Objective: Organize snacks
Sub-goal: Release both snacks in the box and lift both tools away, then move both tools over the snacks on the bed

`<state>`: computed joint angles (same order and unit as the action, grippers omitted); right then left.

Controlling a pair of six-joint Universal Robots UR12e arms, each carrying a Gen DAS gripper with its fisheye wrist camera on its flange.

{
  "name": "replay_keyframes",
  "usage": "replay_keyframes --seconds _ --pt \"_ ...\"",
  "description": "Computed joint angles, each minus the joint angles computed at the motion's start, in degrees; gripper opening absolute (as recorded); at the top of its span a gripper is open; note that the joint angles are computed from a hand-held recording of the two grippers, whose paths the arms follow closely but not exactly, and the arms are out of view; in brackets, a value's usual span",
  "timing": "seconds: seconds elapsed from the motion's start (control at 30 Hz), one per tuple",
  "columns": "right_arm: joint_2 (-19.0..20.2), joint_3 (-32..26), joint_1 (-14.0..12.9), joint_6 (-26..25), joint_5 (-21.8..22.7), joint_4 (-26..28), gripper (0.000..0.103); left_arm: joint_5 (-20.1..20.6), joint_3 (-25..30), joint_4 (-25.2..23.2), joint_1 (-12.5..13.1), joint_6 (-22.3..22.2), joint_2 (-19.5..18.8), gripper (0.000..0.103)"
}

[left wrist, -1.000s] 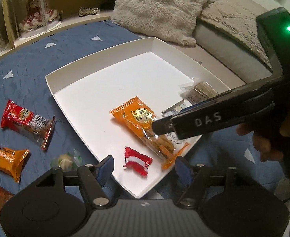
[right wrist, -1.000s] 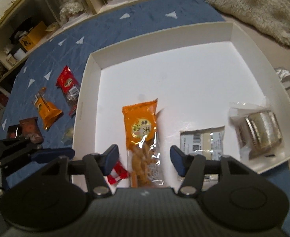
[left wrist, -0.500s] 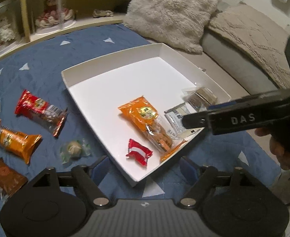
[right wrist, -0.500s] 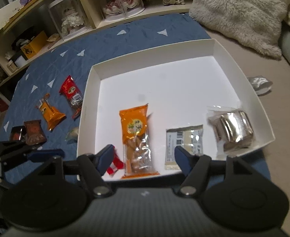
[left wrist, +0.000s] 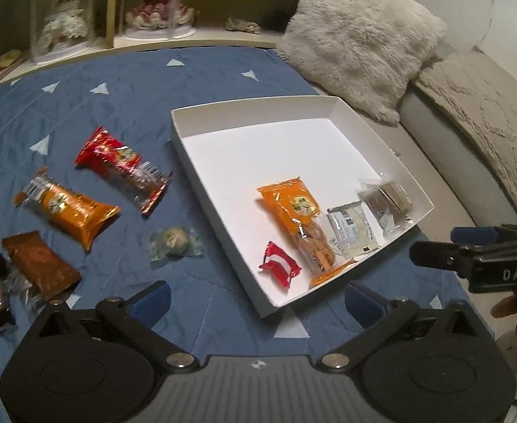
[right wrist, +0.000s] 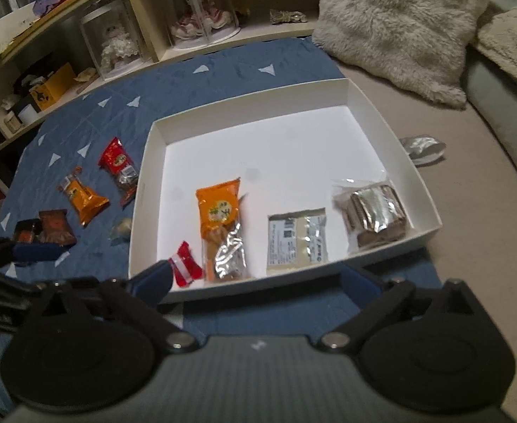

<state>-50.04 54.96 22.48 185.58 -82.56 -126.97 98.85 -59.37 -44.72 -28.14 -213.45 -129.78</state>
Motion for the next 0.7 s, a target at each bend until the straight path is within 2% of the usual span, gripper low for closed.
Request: replay_keyframes --seconds 0.1,0.3,0.53,0.7 --pt "-0.83 1.1 0.28 -0.59 -1.32 -0.86 0.102 0.6 -1.24 -0.53 0.09 -0.39 1.09 0.103" --pt "-1.94 2.75 0.81 -3.22 0.59 -2.84 0.103 5.17 -5.89 0.55 0.27 -2.89 4.53 0.103" --pt "-0.95 1.67 2.11 -4.85 1.25 -4.21 0.103 9.71 -11.86 0.75 0.86 -5.94 8.73 0.103" --pt "0.33 0.51 2.94 -4.98 2.79 -5.73 0.103 12.56 -16.46 2.89 1.49 -8.63 11.26 0.103"
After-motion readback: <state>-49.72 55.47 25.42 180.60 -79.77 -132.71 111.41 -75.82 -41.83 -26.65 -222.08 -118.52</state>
